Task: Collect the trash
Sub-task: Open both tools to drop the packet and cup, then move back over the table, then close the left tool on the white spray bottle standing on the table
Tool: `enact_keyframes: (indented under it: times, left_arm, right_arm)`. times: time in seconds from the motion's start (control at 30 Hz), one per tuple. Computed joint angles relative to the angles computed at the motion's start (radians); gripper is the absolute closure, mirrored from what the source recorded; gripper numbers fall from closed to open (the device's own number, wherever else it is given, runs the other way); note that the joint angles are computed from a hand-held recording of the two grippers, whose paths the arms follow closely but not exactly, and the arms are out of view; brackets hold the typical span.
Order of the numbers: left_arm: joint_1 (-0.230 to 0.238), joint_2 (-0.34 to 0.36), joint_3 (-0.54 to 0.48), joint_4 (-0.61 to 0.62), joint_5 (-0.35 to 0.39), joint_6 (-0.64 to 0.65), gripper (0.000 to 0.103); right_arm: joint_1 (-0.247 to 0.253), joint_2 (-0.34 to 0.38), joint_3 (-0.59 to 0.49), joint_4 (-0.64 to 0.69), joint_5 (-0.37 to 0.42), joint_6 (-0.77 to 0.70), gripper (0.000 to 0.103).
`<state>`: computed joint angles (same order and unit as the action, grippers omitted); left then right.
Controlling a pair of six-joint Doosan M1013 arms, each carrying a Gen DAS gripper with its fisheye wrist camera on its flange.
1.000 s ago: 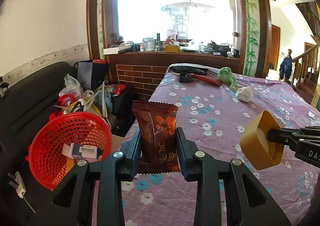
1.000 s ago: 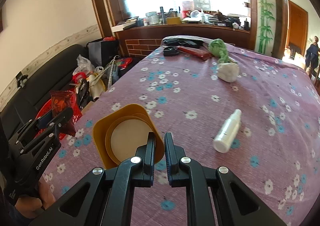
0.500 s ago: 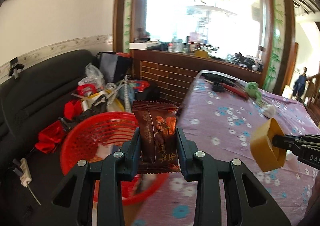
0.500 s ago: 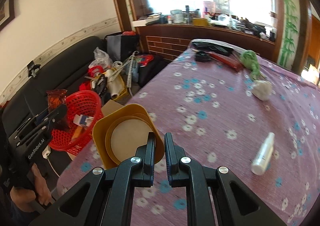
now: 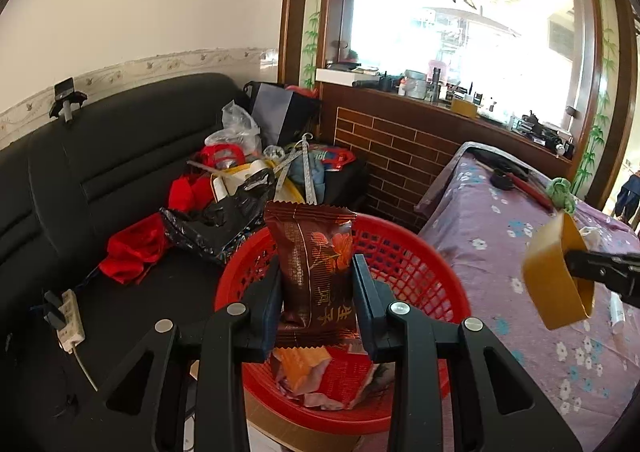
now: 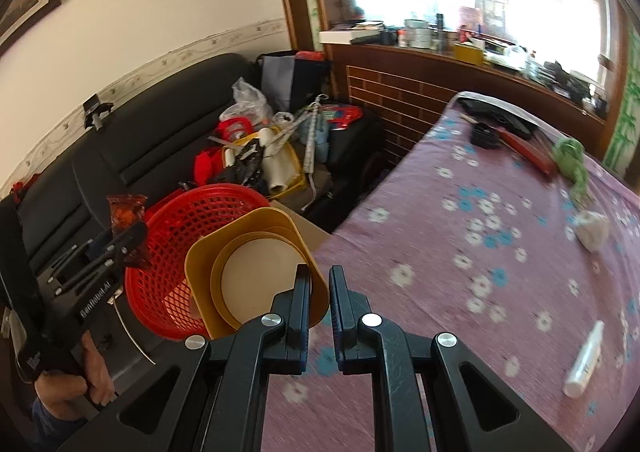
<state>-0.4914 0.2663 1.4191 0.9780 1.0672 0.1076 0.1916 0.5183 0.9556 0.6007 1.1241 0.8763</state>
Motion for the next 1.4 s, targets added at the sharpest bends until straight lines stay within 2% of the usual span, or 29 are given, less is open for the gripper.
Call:
enact_keyframes:
  times: [0.27, 0.33, 0.37, 0.4, 0.43, 0.53, 0.73, 0.9, 1.07, 1.13, 1.23, 1.3, 1.4]
  left_arm:
    - [0.030, 0.007, 0.006, -0.032, -0.015, 0.009, 0.072]
    - [0.038, 0.010, 0.004, -0.048, -0.018, 0.009, 0.063]
    - [0.042, 0.011, 0.003, -0.060, -0.023, 0.009, 0.050]
    - [0.043, 0.009, 0.005, -0.058, -0.027, 0.003, 0.047]
    - [0.042, 0.009, 0.006, -0.052, -0.022, -0.004, 0.047]
    - [0.037, 0.005, 0.010, -0.045, -0.030, -0.013, 0.040]
    - [0.014, 0.016, -0.012, -0.056, -0.061, 0.025, 0.039]
    - [-0.014, 0.048, -0.066, -0.085, -0.081, 0.109, 0.037]
    - [-0.049, 0.097, -0.147, -0.137, -0.092, 0.232, 0.034]
    - [-0.061, 0.117, -0.179, -0.168, -0.102, 0.286, 0.032]
    - [-0.078, 0.156, -0.244, -0.236, -0.114, 0.388, 0.029]
    - [-0.086, 0.187, -0.299, -0.298, -0.118, 0.471, 0.027]
    - [-0.094, 0.235, -0.382, -0.391, -0.125, 0.578, 0.026]
  right_arm:
    - [0.063, 0.065, -0.088, -0.029, 0.040, 0.051, 0.091]
    - [0.070, 0.086, -0.114, -0.017, 0.059, 0.070, 0.088]
    - [0.072, 0.092, -0.122, -0.018, 0.062, 0.074, 0.078]
    - [0.073, 0.097, -0.128, -0.025, 0.058, 0.081, 0.072]
    - [0.073, 0.095, -0.124, -0.026, 0.053, 0.086, 0.072]
    - [0.049, 0.093, -0.120, 0.007, 0.061, 0.082, 0.072]
    - [-0.004, 0.061, -0.067, 0.006, 0.030, 0.091, 0.072]
    - [-0.060, 0.052, -0.051, 0.003, 0.031, 0.139, 0.071]
    - [-0.122, 0.036, -0.025, -0.019, -0.017, 0.176, 0.068]
    - [-0.151, 0.032, -0.017, -0.033, -0.045, 0.197, 0.065]
    - [-0.196, 0.037, -0.018, -0.066, -0.087, 0.244, 0.054]
    - [-0.222, 0.037, -0.015, -0.103, -0.129, 0.282, 0.038]
    - [-0.265, 0.045, -0.013, -0.165, -0.196, 0.352, 0.038]
